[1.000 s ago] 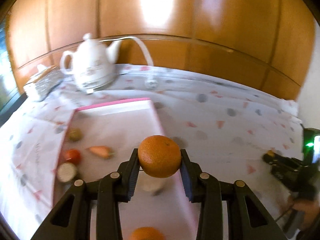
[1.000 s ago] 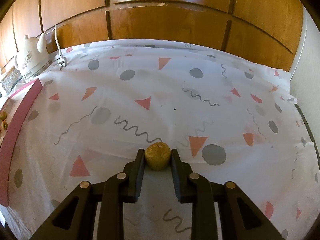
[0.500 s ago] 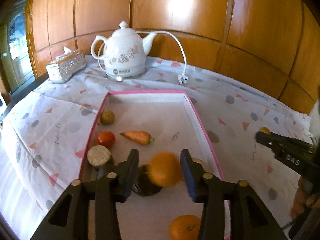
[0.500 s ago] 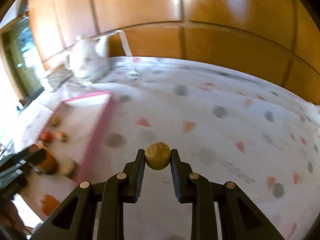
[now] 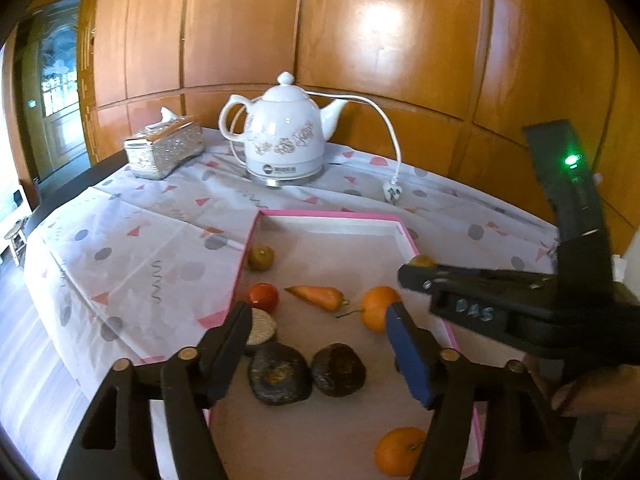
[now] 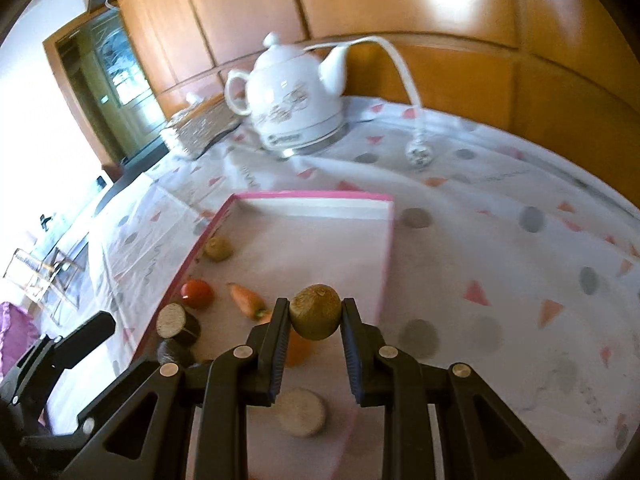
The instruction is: Organize fruits
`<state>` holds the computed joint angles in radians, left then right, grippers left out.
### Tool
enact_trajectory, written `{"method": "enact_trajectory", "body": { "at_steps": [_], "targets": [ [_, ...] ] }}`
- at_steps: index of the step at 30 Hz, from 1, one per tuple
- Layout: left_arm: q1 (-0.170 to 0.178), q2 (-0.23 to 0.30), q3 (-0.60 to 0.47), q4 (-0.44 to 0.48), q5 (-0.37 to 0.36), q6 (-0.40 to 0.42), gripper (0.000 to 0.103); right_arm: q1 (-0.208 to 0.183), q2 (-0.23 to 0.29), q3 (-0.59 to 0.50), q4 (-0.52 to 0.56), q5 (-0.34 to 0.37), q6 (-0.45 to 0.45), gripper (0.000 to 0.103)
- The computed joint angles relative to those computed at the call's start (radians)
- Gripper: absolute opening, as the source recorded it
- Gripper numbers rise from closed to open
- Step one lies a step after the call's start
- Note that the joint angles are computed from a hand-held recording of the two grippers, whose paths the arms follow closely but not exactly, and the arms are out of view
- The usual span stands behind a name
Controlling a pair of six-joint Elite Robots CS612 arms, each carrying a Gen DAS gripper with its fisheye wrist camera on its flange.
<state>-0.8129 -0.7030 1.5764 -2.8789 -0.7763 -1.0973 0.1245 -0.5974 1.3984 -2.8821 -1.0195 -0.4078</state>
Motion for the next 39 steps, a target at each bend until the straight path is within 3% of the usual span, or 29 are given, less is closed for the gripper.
{"method": "enact_trajectory", "body": {
  "at_steps": [10,18,24,33,39],
  "targets": [
    [-0.004,-0.029,0.044,0.059,0.038,-0.097,0.089,0.015,-0.003,0.014,0.03,-0.02,-0.006,0.033],
    [-0.013,-0.047,0.062,0.103,0.081,-0.162,0.102,0.013,-0.034,0.091,-0.122,-0.043,0.013,0.036],
    [-0.021,-0.057,0.06,0.161,0.097,-0.2,0.103,0.009,-0.06,0.176,-0.286,-0.096,0.043,0.037],
    [-0.032,-0.056,0.057,0.161,0.108,-0.21,0.103,-0.006,-0.075,0.248,-0.386,-0.144,0.077,0.037],
    [-0.04,-0.054,0.044,0.209,0.135,-0.232,0.103,-0.013,-0.077,0.271,-0.441,-0.16,0.102,0.037]
  ]
}}
